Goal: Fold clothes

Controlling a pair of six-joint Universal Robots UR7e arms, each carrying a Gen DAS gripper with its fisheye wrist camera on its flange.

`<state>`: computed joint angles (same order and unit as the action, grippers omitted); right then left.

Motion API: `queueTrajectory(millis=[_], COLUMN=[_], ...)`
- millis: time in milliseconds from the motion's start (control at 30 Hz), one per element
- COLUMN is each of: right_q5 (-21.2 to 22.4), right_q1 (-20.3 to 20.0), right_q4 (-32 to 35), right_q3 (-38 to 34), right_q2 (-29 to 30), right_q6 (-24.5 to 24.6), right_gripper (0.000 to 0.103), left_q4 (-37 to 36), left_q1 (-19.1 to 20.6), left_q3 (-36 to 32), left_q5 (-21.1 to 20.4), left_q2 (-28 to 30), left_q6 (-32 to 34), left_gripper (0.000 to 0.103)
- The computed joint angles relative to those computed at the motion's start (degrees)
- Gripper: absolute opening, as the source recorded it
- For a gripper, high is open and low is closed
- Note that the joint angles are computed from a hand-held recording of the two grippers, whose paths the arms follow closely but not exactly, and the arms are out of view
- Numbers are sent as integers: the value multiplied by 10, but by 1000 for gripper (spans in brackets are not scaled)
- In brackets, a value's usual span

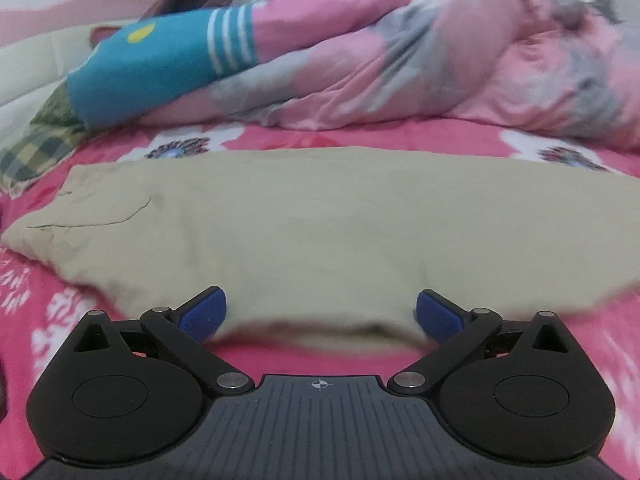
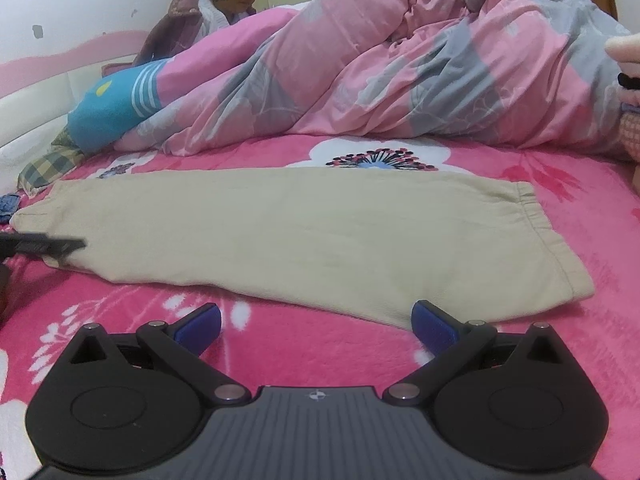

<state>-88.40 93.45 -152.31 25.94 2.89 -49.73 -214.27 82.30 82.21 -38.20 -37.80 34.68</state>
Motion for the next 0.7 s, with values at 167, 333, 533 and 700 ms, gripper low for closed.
queueTrajectory(millis=[167,333,533,700], right_q5=[2,5,9,7], right_q1=[-1,-1,-2,-2], right_q4=[-1,1,4,0], right_q3=[3,1,1,4], right_q2=[-2,-1,-2,-2], right_q6=[3,5,9,8], right_gripper=[103,103,103,103], left_q4=[-62,-50,146,131], left_q1=[-13,-3,13,2], left_q3=[51,-92,-89,25], left_q5=[-59,-86,-62,-171], left_q2=[-20,43,24,-43], left_q6=[58,142,-16,-24], left_gripper=[103,103,100,103])
